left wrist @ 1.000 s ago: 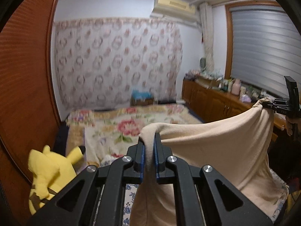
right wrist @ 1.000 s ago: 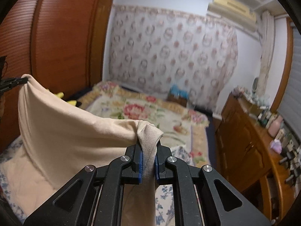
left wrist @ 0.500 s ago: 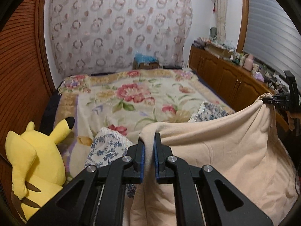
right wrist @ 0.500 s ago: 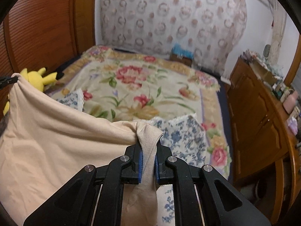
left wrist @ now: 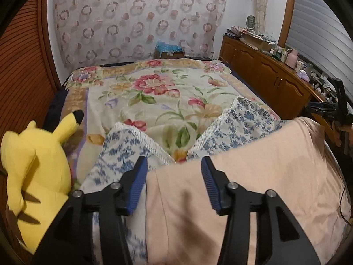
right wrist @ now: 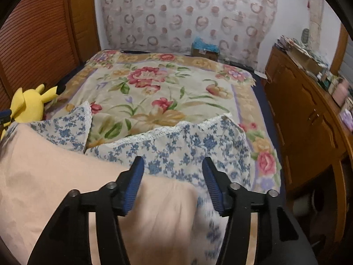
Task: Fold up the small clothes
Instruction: 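Grasp the shirt's folded edge again with both grippers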
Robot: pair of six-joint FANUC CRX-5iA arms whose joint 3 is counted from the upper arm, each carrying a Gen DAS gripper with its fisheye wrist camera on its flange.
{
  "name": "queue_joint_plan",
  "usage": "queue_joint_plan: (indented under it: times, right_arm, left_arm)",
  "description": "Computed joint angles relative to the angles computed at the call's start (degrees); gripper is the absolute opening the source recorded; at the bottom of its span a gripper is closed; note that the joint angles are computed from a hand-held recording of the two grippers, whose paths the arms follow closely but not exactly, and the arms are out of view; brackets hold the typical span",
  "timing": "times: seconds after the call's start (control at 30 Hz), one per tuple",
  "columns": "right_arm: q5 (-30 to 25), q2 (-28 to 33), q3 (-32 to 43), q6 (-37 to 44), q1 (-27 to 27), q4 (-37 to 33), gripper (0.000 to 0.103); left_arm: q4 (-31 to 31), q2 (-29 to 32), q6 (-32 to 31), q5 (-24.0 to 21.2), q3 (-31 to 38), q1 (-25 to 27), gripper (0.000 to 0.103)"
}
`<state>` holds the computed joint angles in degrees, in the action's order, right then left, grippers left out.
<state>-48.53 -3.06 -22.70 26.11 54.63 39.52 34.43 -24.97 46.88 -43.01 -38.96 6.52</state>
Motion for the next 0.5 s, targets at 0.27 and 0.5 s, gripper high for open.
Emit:
queue_joint_plan:
  times: [0.27, 0.5]
  right_arm:
    - [-1.60, -8.55, -8.30, -7.87, 6.75, -0.89, 0.057]
    - [-1.92, -12.16, -12.22, -13.59, 11.55, -2.45, 0.057]
  left_arm:
    - [-3.63, -7.78, 1.78, -5.58, -5.33, 4.59, 0.055]
    - [-7.13, -10.87, 4.34, -7.29, -7.99, 5.55, 0.056]
